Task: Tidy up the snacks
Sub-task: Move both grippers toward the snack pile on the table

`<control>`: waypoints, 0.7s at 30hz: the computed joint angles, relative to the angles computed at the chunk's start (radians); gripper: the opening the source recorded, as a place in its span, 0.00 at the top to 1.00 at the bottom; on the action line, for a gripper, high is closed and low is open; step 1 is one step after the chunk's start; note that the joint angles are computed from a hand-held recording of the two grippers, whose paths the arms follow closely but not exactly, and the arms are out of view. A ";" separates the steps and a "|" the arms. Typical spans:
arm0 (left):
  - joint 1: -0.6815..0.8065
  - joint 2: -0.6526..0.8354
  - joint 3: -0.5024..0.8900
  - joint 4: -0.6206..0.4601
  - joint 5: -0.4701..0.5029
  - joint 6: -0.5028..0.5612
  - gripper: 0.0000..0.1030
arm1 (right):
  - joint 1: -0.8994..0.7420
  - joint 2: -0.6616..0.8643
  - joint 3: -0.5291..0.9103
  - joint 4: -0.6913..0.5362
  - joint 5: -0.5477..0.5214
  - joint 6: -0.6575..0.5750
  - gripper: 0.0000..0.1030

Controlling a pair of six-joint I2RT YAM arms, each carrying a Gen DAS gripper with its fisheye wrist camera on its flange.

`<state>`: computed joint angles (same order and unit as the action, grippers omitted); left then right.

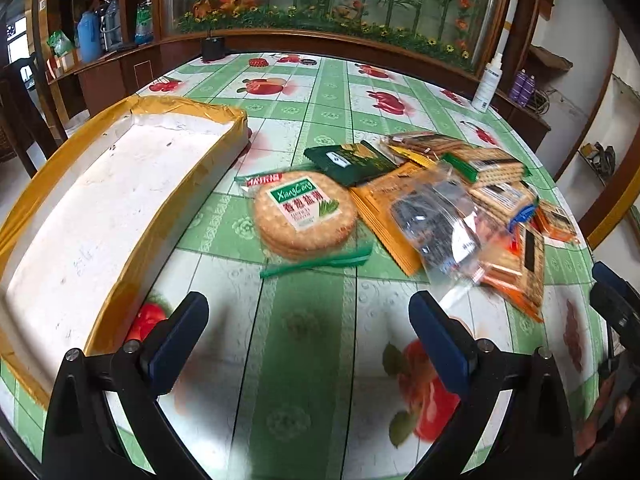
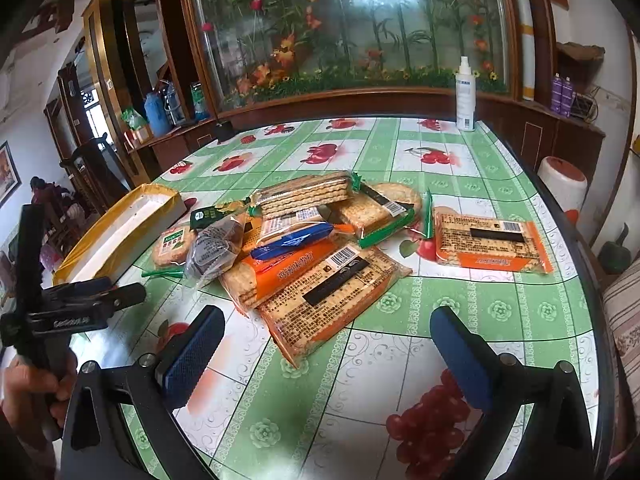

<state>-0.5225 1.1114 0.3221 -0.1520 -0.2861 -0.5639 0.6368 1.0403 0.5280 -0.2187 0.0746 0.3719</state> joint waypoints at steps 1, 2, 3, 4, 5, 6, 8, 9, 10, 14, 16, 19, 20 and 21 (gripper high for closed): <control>0.001 0.016 0.010 0.004 -0.001 0.001 0.02 | 0.001 0.004 0.001 0.016 -0.018 0.003 0.00; 0.008 0.017 0.014 0.006 0.002 0.009 0.02 | 0.006 0.007 0.004 0.030 -0.029 0.001 0.00; 0.012 0.020 0.016 0.009 0.003 0.017 0.02 | 0.023 0.018 0.015 0.035 -0.020 0.000 0.00; 0.012 0.034 0.030 0.005 -0.001 0.019 0.02 | 0.043 0.036 0.030 0.042 -0.002 -0.002 0.00; 0.019 0.038 0.034 0.006 0.005 0.027 0.02 | 0.063 0.053 0.044 0.048 0.013 -0.008 0.00; 0.026 0.042 0.037 0.011 0.013 0.035 0.02 | 0.083 0.074 0.061 0.054 0.023 -0.015 0.00; 0.020 0.064 0.053 0.015 0.000 0.036 0.02 | 0.126 0.113 0.098 0.062 0.046 -0.027 0.00; 0.016 0.072 0.060 0.012 -0.008 0.035 0.02 | 0.141 0.129 0.111 0.065 0.058 -0.033 0.00; 0.013 0.084 0.066 0.012 -0.017 0.037 0.02 | 0.159 0.147 0.125 0.066 0.072 -0.041 0.00; 0.024 0.108 0.077 0.016 -0.016 0.047 0.02 | 0.213 0.225 0.181 0.072 0.122 -0.074 0.00; 0.036 0.109 0.075 0.017 -0.015 0.055 0.02 | 0.227 0.256 0.203 0.073 0.131 -0.084 0.00; 0.066 0.117 0.072 0.028 0.001 0.067 0.02 | 0.233 0.298 0.232 0.080 0.130 -0.095 0.00; 0.081 0.119 0.069 0.032 0.009 0.076 0.02 | 0.235 0.313 0.243 0.080 0.130 -0.099 0.00; 0.089 0.120 0.066 0.037 0.012 0.080 0.02 | 0.239 0.327 0.252 0.084 0.131 -0.102 0.00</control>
